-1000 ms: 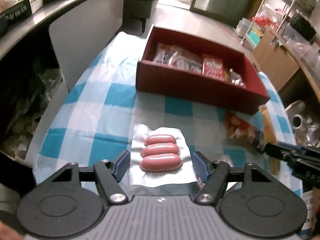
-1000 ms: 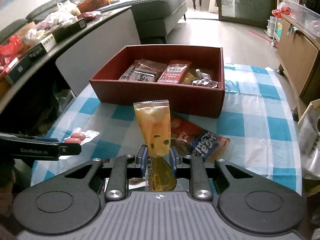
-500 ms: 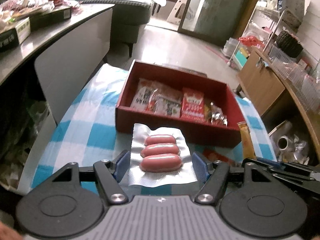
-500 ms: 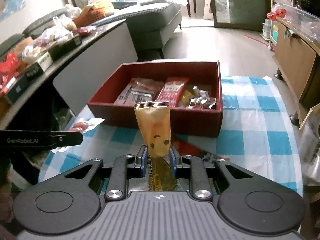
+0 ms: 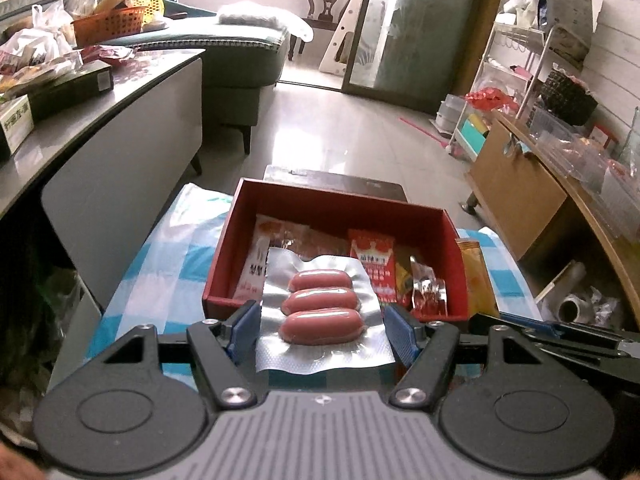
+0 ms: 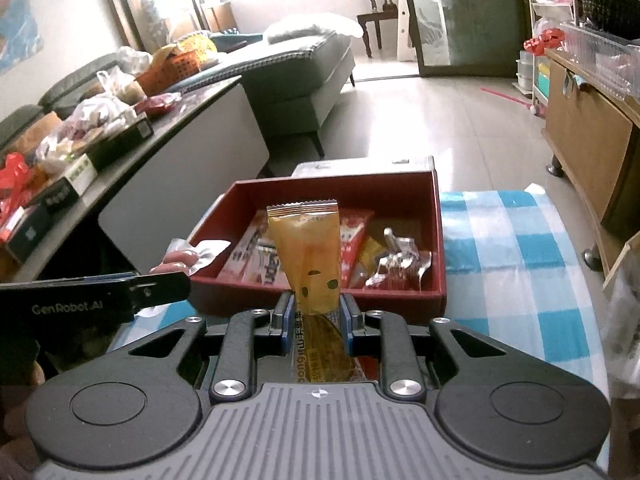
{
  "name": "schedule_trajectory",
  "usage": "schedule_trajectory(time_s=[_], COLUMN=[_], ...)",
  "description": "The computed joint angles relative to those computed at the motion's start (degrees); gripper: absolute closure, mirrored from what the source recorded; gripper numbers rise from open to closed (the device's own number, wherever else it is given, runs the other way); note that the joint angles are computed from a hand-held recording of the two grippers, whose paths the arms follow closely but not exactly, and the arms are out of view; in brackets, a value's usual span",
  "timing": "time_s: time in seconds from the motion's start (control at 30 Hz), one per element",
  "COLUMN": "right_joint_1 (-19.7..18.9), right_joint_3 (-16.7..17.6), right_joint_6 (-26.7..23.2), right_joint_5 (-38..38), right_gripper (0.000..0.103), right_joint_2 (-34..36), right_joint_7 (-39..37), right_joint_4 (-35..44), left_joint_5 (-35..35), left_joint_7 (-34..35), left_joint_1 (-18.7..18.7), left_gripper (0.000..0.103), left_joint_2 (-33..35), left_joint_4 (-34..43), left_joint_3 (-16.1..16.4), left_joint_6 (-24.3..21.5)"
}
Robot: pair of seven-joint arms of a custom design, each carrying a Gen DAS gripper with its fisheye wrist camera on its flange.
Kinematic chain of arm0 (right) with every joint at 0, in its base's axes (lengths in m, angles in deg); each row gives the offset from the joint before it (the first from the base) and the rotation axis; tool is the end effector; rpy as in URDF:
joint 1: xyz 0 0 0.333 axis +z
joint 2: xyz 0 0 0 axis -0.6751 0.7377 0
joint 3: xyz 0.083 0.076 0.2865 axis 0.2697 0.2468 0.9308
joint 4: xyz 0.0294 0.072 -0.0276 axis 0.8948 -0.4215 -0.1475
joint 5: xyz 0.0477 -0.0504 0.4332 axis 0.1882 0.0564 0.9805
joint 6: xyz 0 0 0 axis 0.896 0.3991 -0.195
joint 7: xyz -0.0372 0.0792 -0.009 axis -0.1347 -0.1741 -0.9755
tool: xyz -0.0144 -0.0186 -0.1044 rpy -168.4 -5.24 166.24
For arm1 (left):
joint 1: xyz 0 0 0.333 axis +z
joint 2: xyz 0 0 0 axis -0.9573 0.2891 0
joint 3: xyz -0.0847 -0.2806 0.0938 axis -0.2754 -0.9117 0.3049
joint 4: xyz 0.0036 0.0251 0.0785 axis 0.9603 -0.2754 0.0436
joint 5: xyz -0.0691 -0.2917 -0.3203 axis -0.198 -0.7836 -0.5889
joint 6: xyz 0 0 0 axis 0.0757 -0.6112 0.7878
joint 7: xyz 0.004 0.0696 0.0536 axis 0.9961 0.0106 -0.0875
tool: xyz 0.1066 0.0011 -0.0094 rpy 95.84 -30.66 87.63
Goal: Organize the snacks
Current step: 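Carry the sausage pack and yellow candy bar over the red box and lower them, then open both tools to drop the sausage pack and candy bar into the box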
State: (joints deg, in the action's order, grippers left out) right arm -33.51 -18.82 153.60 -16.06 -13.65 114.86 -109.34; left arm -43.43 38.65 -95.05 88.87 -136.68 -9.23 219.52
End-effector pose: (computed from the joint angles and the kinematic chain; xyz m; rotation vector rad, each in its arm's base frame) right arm 0.6792 0.1574 0.5714 -1.9019 1.3216 -0.3068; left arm 0.6584 -0.3401 0.5892 -2.0127 1.5474 -0.8763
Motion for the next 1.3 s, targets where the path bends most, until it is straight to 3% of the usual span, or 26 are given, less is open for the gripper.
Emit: schedule_trajectory(time_s=[0.63, 0.7, 0.73, 1.0, 1.07, 1.3], right_joint_1=[-1.2, -1.2, -1.2, -0.4, -0.1, -0.1], right_joint_3=[2.8, 2.9, 3.0, 2.5, 2.2, 2.3], right_joint_6=[-1.6, -2.3, -2.7, -5.0, -6.1, -4.5], right_joint_5=[-5.7, -6.8, -7.3, -13.5, -15.4, -17.6], right_gripper=[0.073, 0.073, 0.073, 0.070, 0.062, 0.052], right_joint_2=[11.7, 13.2, 14.0, 18.8, 19.5, 17.5], right_joint_7=[4.6, 5.2, 5.6, 10.3, 12.0, 13.9], right_joint_4=[14.1, 15.8, 16.9, 22.2, 23.3, 20.7], left_joint_5=[-1.2, 0.0, -0.5, -6.1, -6.7, -6.3], left_joint_7=[6.1, 6.2, 7.6, 8.8, 8.9, 9.5], left_joint_1=[-2.0, -2.9, -2.7, -1.8, -1.6, -2.1], left_gripper=[0.041, 0.067, 0.072, 0.072, 0.069, 0.061], left_joint_2=[13.2, 14.4, 15.5, 19.6, 19.0, 18.0], left_joint_4=[17.9, 19.6, 21.3, 26.3, 25.3, 24.2], left_joint_3=[3.9, 5.0, 4.8, 5.0, 4.9, 4.8], left_joint_6=[-4.7, -5.7, -6.6, -11.1, -10.4, -11.0])
